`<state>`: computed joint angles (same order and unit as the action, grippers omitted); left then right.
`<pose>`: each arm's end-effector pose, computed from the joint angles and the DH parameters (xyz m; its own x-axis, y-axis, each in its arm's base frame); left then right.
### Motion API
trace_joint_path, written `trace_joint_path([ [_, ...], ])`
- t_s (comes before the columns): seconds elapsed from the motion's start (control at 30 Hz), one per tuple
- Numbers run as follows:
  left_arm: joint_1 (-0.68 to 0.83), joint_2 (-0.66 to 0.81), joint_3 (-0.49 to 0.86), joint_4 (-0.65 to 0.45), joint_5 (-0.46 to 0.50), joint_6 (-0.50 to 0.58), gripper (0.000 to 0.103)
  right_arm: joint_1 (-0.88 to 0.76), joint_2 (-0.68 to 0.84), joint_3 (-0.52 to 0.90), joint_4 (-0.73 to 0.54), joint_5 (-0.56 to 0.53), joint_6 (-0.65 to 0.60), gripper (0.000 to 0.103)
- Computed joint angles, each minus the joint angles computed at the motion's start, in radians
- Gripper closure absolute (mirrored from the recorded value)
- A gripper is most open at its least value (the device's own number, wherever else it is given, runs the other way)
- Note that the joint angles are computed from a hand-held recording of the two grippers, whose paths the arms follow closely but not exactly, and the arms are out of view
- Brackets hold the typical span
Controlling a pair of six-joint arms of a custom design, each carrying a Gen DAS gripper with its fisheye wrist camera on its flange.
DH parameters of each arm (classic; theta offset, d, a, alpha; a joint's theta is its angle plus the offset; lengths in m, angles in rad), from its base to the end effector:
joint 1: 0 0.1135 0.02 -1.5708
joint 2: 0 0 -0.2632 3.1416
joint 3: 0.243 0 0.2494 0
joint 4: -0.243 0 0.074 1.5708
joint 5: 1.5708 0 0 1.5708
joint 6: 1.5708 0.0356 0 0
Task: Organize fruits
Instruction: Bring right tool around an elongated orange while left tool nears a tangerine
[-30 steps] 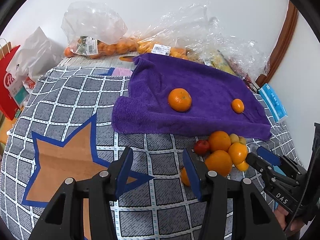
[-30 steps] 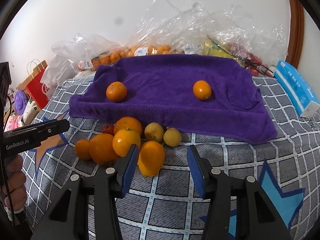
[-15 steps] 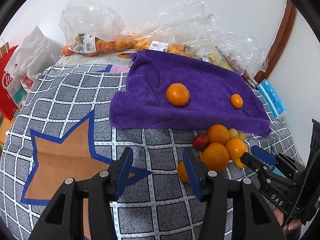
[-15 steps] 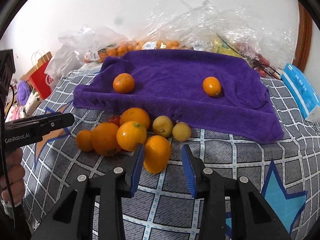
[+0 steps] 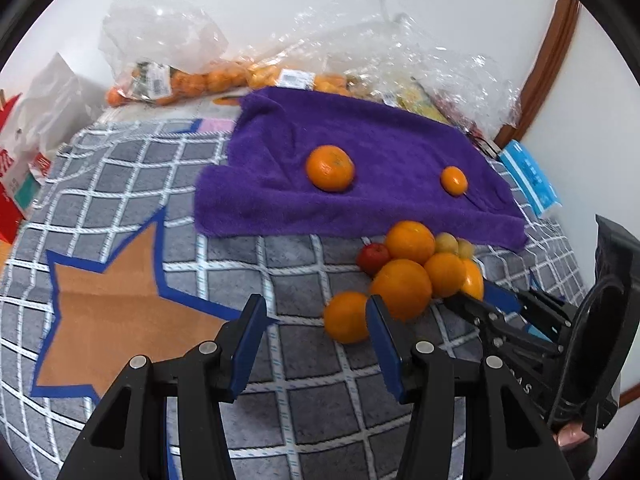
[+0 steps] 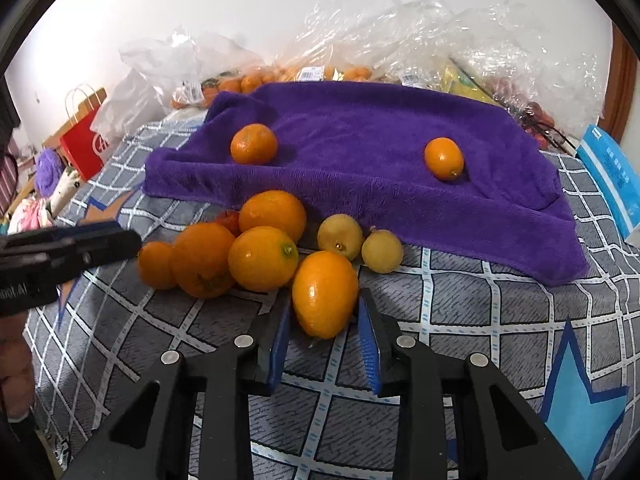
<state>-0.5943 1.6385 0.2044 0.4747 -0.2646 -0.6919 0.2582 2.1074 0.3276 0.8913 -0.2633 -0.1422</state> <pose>0.1647 -0.1000 0.0557 -0.7879 -0.2108 -0.5786 -0.1125 0.9730 -0.2013 0.2213 0.0680 0.0063 -0.6854 -0.3225 -0.6528 -0.5075 0.8545 0.1106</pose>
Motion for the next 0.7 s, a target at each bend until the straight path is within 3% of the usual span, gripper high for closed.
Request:
trace_joint_path([
  [0.43,-0.036,0.158,0.059,0.075,0.025,-0.003,0.055,-0.186,-0.011,-0.047,0.037,-0.034,-0.092,0.071],
  [0.6,-0.057,0.177,0.065,0.099,-0.007,-0.001,0.071,-0.214,0.018,-0.020,0.014,-0.056,-0.096,0.071],
  [0.7,-0.070,0.186,0.069,0.107,-0.026,0.000,0.071,-0.212,0.023,-0.019,0.025,-0.058,-0.096,0.071],
])
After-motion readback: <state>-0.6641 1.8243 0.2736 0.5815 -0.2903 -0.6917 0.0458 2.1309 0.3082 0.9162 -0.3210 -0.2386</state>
